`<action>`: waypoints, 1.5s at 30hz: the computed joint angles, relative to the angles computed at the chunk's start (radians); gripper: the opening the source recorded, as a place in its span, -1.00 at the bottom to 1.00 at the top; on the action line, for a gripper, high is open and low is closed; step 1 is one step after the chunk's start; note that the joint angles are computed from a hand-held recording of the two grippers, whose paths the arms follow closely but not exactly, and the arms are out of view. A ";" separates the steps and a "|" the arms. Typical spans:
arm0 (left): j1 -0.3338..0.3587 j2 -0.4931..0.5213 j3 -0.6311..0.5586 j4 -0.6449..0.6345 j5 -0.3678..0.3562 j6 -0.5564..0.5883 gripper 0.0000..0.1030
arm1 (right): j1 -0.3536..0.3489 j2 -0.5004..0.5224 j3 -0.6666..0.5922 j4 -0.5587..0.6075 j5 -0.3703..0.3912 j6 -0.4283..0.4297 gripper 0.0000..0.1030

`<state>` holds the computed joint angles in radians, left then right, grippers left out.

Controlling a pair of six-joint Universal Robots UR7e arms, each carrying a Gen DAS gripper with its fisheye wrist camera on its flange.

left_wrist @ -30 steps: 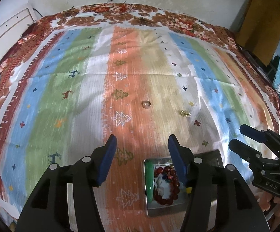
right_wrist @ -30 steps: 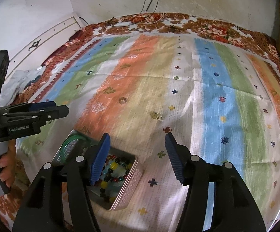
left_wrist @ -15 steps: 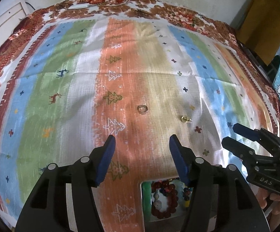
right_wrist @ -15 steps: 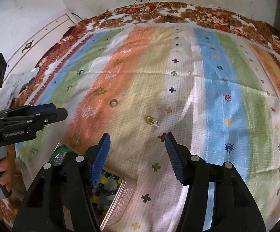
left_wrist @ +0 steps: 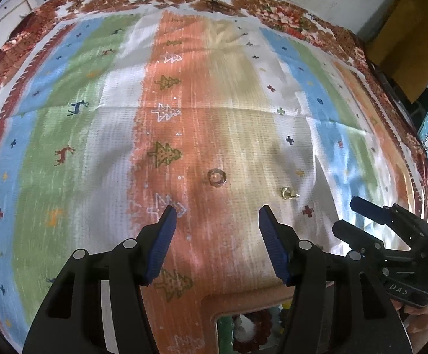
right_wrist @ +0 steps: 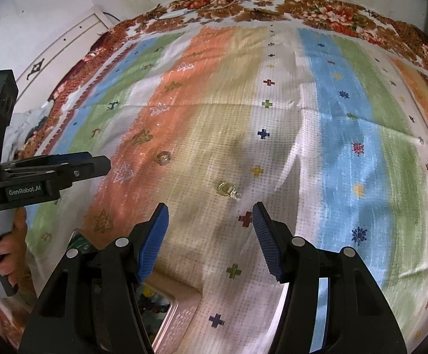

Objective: Organize jewelry
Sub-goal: 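Move both open tools toward the small ring and gold charm, then close the left tool on the ring while the right tool grasps the gold charm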

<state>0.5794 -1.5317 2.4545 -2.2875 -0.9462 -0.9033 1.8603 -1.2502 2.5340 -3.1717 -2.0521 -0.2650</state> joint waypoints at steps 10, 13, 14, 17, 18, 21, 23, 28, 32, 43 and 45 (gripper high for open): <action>0.060 0.075 -0.042 -0.023 -0.003 0.065 0.14 | -0.026 0.070 -0.045 0.013 -0.021 -0.011 0.14; 0.074 0.090 -0.052 -0.027 -0.003 0.082 0.14 | -0.037 0.094 -0.058 0.009 -0.028 -0.019 0.14; 0.080 0.098 -0.058 -0.024 -0.001 0.086 0.14 | -0.042 0.100 -0.061 0.009 -0.030 -0.019 0.14; 0.101 0.121 -0.073 -0.022 -0.004 0.105 0.14 | -0.052 0.120 -0.076 0.013 -0.037 -0.017 0.14; 0.106 0.125 -0.077 -0.021 -0.004 0.110 0.14 | -0.055 0.128 -0.081 0.015 -0.039 -0.018 0.14; 0.120 0.143 -0.088 -0.028 -0.008 0.135 0.14 | -0.059 0.143 -0.094 0.023 -0.039 -0.019 0.14; 0.127 0.159 -0.097 -0.027 -0.007 0.143 0.14 | -0.061 0.154 -0.102 0.028 -0.040 -0.019 0.14; 0.158 0.205 -0.123 -0.021 -0.003 0.168 0.14 | -0.067 0.181 -0.119 0.041 -0.045 -0.025 0.14; 0.178 0.230 -0.136 -0.023 -0.001 0.188 0.14 | -0.072 0.198 -0.133 0.052 -0.056 -0.026 0.14; 0.203 0.306 -0.175 -0.028 0.001 0.247 0.14 | -0.080 0.235 -0.159 0.055 -0.063 -0.040 0.14; 0.206 0.318 -0.182 -0.021 0.006 0.251 0.14 | -0.080 0.239 -0.159 0.049 -0.064 -0.045 0.14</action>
